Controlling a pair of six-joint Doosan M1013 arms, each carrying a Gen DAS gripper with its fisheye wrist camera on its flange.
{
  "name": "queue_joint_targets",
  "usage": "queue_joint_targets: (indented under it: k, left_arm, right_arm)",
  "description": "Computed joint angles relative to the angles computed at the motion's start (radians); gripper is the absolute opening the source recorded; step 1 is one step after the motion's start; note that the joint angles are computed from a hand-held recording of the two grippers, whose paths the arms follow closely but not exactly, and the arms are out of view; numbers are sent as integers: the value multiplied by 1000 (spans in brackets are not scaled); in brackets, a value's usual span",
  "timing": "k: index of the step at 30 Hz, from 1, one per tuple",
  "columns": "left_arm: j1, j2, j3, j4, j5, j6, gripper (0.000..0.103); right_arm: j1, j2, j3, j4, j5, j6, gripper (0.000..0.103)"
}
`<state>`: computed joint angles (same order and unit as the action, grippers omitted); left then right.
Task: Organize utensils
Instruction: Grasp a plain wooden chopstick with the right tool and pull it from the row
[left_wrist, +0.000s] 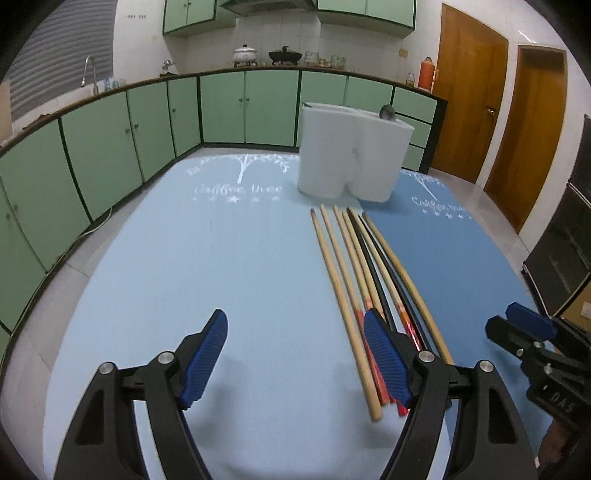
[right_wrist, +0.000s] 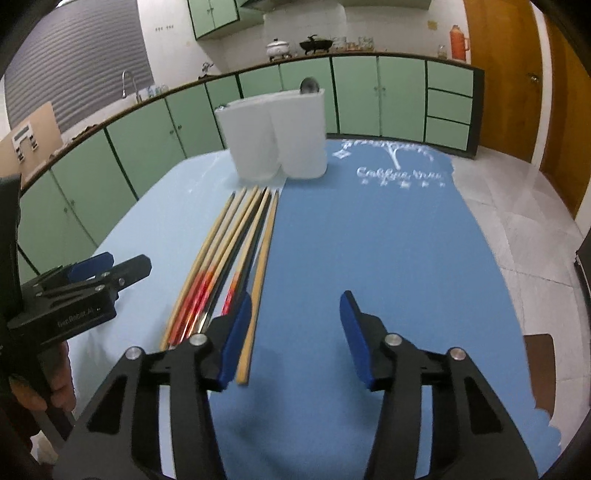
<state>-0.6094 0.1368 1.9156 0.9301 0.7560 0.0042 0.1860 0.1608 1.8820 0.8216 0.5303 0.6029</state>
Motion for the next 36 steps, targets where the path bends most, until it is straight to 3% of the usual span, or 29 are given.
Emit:
queue_joint_targets:
  k: [9, 21, 27, 36]
  left_arm:
    - [-27, 7, 11, 0, 3, -22, 72]
    - [-26, 12, 20, -57, -38, 4, 71]
    - [-27, 19, 14, -76, -45, 30, 71]
    - [-25, 28, 10, -95, -37, 49, 62]
  right_arm:
    - [20, -8, 34, 34, -2, -50, 33]
    - [44, 8, 39, -64, -11, 37, 7]
    - [35, 6, 34, -76, -5, 61, 6]
    - [21, 10, 29, -101, -31, 123, 6]
